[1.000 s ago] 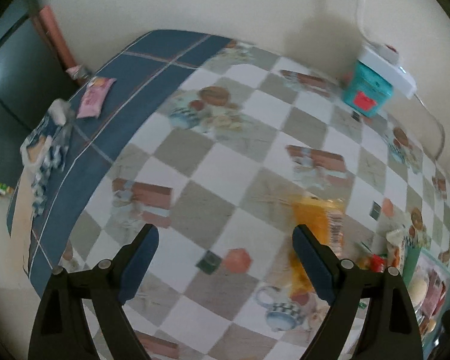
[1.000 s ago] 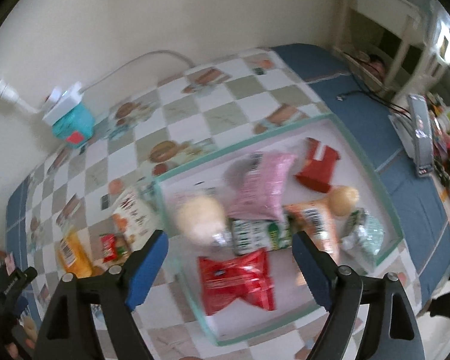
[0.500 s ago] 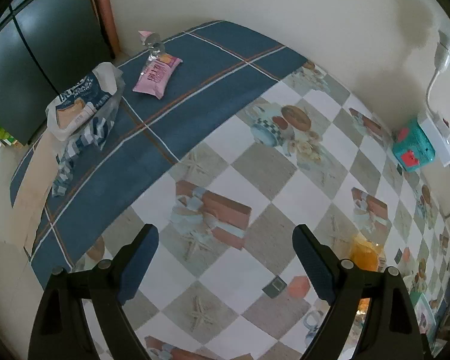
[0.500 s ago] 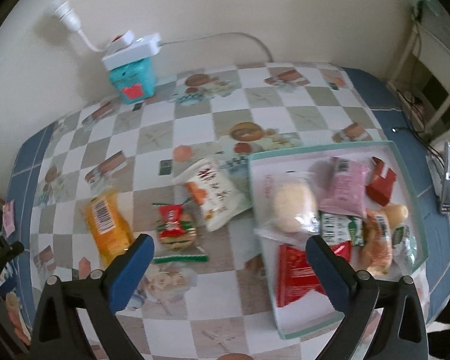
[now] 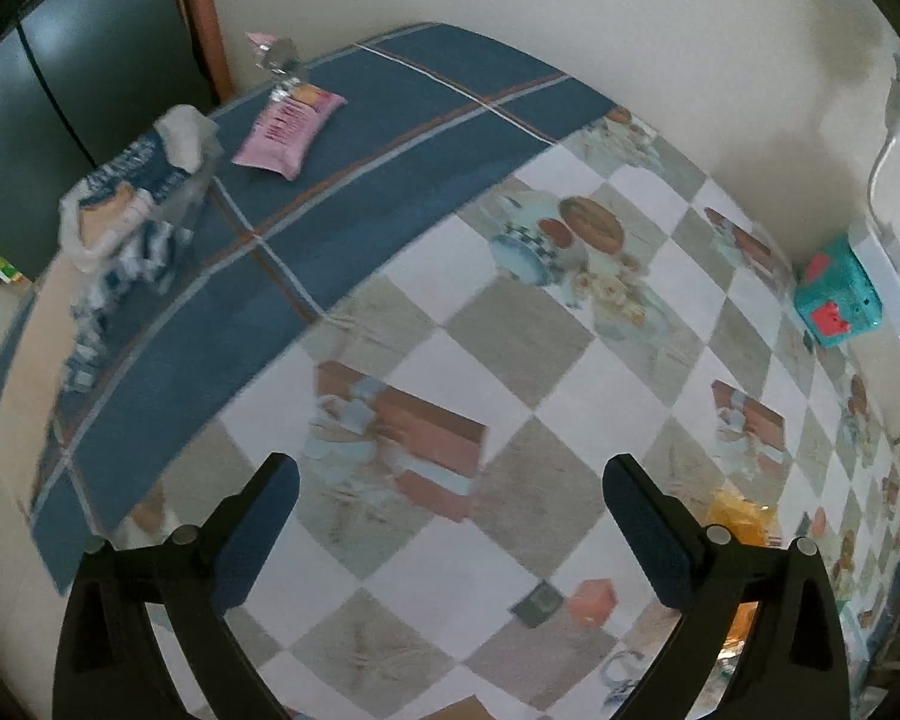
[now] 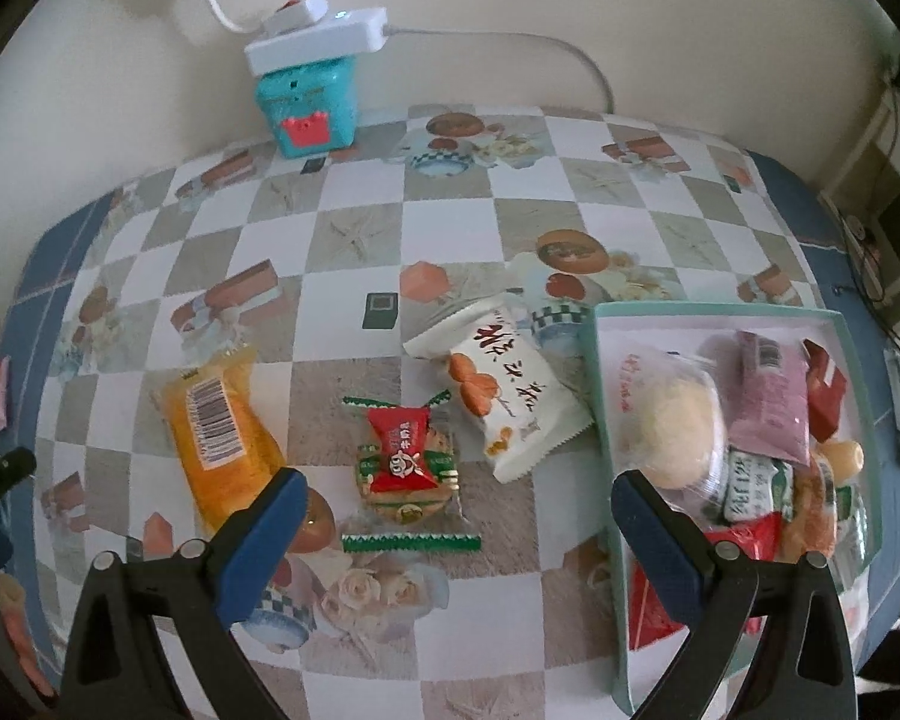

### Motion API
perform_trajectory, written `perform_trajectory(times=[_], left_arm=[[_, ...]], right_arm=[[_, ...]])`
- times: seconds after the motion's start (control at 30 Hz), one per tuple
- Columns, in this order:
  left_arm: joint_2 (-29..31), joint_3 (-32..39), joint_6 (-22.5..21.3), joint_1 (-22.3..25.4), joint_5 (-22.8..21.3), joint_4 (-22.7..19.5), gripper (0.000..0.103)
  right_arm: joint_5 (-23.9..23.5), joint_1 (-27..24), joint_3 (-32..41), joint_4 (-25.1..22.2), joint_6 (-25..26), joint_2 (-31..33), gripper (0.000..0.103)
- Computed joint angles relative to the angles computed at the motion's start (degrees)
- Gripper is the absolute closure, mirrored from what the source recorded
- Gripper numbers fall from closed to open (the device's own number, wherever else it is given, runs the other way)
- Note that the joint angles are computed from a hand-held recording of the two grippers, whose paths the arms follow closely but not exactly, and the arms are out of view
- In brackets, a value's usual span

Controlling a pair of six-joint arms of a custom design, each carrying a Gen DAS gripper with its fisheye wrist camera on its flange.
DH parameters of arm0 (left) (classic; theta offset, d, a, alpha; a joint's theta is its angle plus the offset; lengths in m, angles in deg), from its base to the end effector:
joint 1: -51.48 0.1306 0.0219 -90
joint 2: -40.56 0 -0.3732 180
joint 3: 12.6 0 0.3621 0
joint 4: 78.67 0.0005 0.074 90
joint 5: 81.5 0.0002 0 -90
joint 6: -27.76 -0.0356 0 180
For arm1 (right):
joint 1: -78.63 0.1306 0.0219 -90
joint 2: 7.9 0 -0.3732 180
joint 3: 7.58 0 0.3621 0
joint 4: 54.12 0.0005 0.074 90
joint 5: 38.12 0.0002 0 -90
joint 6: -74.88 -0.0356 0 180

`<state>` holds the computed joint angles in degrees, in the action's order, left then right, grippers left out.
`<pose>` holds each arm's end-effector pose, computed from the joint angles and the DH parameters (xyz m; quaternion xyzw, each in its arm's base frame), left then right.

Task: Organize snacks
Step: 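Withdraw both open tools from the tray toward the remaining snacks, then close the left tool on the orange bread bag while the right tool grips the white rice-cracker bag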

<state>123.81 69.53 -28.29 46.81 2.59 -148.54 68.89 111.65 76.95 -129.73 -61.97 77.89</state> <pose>0.3745 -0.0274 0.3906 -0.2572 0.9508 -0.0066 0.1724 0.3253 0.1984 0.3896 0.1351 0.9733 -0.0401 0.1810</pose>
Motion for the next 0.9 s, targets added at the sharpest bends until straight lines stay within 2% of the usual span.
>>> perform_trajectory(times=[0.17,0.3,0.43,0.53,0.77,0.9], left_arm=[[0.8,-0.1,1.1,-2.1,1.1,1.4,0.002],[1.4,-0.9,3.0,-4.0,2.5,3.7,0.002],[2.3,-1.1,3.2,-5.5,5.4,4.7,0.002],[2.7,-1.1,2.7,-6.9,6.2,5.4,0.002],[2.6,-0.5,-0.1,-11.3,0.8,8.5,0.002],[4.0,1.2,-0.8,-12.2,1.0,6.4,0.002]], right_arm=[[-0.4,-0.7,-1.3,2.8,2.2,-0.1,0.000],[1.4,-1.2,-2.0,4.5,3.9,-0.8,0.000],[-1.7,-3.5,-3.9,9.0,4.4,-2.3,0.000],[-1.5,-4.6,-5.0,11.2,4.5,-3.2,0.000],[-2.0,-7.5,-7.5,17.0,5.2,-6.1,0.001],[-3.4,-8.8,-8.5,19.6,6.9,-6.8,0.001]])
